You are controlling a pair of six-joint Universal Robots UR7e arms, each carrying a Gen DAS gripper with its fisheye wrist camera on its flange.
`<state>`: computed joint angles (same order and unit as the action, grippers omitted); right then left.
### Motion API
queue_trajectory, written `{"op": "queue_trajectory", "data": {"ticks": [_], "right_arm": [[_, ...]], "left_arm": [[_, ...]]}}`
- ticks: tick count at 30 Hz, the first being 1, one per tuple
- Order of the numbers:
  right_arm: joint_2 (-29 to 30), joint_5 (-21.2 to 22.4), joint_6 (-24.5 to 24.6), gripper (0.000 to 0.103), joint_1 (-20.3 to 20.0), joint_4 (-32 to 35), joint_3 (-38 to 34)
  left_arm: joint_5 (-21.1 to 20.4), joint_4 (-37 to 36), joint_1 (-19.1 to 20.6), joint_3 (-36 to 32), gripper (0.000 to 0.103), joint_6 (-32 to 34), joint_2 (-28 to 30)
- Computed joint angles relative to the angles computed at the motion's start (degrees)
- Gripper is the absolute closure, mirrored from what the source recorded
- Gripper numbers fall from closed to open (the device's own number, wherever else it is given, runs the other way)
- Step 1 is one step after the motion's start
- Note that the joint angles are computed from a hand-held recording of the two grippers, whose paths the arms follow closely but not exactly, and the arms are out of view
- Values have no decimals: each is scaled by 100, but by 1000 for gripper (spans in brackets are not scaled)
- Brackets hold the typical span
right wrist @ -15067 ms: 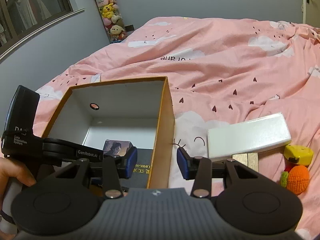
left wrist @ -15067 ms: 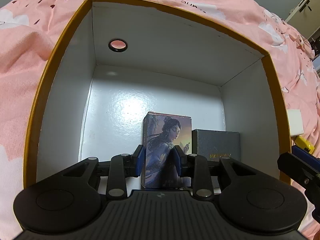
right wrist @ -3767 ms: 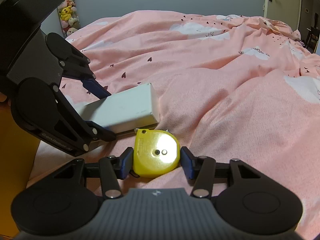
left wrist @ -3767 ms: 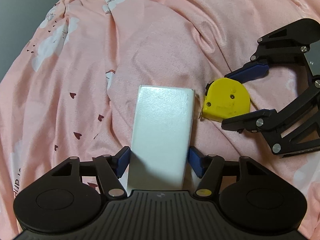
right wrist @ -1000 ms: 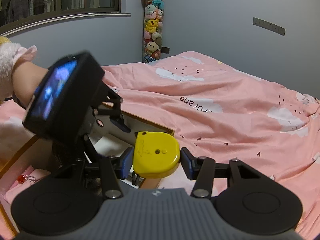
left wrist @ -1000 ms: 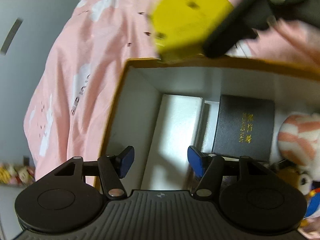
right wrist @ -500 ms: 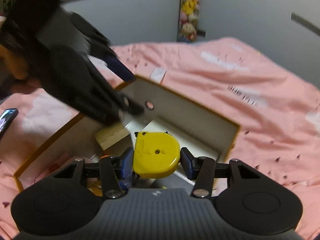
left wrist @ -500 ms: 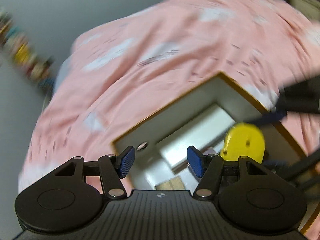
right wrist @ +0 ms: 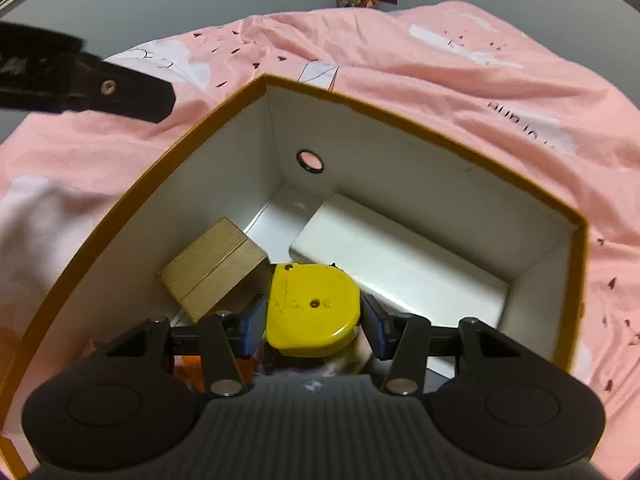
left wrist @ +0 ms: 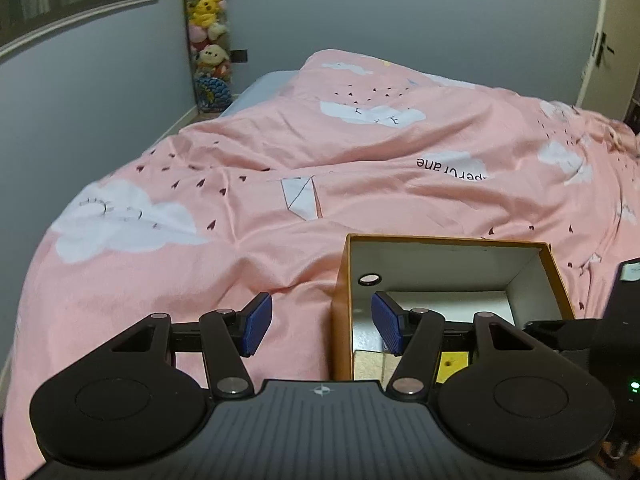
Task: Organize objects
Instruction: 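Lower the yellow tape measure into the box and open the right tool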
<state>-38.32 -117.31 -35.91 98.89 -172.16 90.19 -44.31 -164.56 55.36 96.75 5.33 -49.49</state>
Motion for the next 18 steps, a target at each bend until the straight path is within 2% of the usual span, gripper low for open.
{"op": "queue_trajectory", "data": {"ticks": [9,14,18], "right_arm": [[-2,174,597,49,-50,334,-74],[-181,566,1060,44,-151,594,-28],[-291,837,1549,45,-232,777,-43]], "left_arm": [[-125,-123,91,141,35,-200,8],[-192,-122,119,196,35,-281,-18],[-209,-137,116,247,35,-331,-52]]}}
